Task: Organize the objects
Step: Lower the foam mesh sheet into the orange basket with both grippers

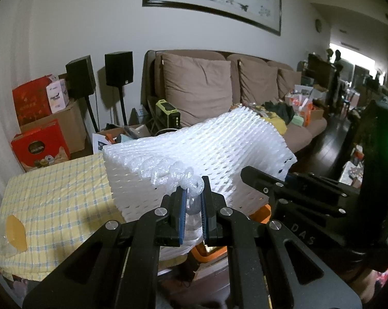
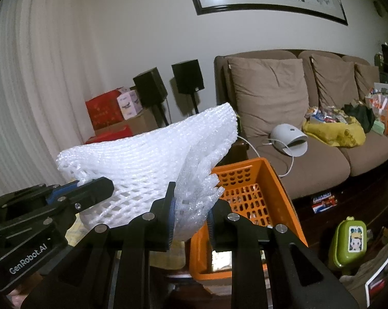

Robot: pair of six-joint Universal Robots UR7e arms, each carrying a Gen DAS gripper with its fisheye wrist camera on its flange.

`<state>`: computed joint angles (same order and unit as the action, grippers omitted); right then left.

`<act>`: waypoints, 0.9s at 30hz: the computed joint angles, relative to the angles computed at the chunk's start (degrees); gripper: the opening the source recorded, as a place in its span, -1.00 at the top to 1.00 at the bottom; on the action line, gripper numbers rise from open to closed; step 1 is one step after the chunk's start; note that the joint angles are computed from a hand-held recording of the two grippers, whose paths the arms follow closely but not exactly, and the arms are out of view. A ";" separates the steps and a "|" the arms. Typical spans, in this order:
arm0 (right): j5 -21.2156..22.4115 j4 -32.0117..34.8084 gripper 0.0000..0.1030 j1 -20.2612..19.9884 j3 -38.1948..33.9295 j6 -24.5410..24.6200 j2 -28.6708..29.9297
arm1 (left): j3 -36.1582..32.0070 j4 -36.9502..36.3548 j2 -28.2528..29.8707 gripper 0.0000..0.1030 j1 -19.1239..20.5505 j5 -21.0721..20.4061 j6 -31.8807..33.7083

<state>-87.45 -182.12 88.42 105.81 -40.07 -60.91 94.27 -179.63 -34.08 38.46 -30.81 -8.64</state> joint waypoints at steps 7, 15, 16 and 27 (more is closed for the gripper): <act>-0.25 0.07 0.62 -0.44 -0.35 0.85 -0.18 | -1.39 1.02 0.91 0.82 0.59 -0.43 -0.35; -0.49 0.22 0.62 -0.60 -0.83 1.92 -0.07 | -2.32 1.37 1.62 0.82 1.21 -1.12 -0.25; -0.34 0.32 0.62 -0.64 -0.82 2.04 -0.12 | -2.46 1.44 1.68 0.82 1.32 -1.21 -0.39; -0.66 0.11 0.62 -0.78 -1.02 2.16 -0.08 | -3.44 2.22 2.08 0.82 2.07 -1.36 -0.82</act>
<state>-88.11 -182.01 87.63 104.79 -37.91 -60.99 90.83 -177.41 -32.00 40.53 -32.18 -9.46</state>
